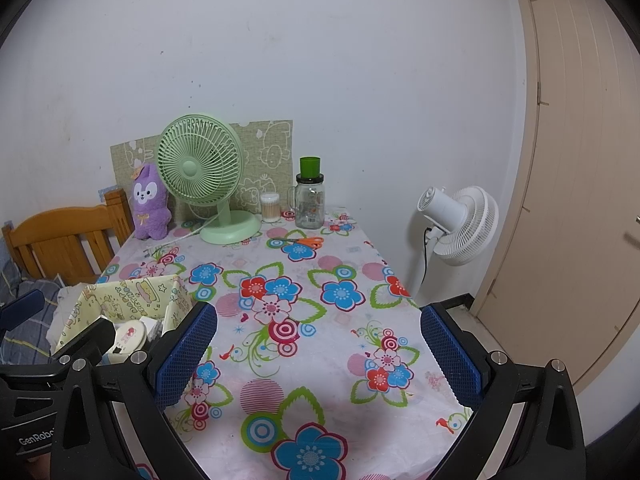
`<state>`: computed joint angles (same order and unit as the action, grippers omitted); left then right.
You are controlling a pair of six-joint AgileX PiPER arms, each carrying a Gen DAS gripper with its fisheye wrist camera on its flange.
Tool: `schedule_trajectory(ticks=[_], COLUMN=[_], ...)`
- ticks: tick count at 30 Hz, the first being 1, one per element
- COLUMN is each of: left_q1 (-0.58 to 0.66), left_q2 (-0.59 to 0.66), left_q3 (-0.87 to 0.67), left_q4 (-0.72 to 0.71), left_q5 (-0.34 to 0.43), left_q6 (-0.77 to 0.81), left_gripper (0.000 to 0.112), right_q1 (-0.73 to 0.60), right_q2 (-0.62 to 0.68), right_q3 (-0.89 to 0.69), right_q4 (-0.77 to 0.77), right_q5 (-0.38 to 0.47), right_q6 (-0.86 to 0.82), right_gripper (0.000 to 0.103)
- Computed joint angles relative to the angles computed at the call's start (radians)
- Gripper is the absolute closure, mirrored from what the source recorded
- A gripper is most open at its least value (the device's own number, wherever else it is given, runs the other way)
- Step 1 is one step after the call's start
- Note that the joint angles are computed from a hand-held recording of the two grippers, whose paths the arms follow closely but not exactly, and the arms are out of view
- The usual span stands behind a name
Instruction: Organize rigid objects
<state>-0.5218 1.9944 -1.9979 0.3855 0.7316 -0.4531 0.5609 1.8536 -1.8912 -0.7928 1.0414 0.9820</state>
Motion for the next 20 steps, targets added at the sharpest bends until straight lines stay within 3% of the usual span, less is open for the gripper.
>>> schedule_trajectory(ticks=[20], left_q1=[0.000], left_q2=[-0.003], left_q3=[0.003], left_q4=[0.000], left_q5=[-0.001], left_q6=[-0.002], left_gripper=[0.009], right_q1=[-0.002], right_q2=[-0.002], right_q3=[0.000], right_q4=[0.000], right_q5=[-0.003], right_q6=[-0.003], right_gripper=[0.000])
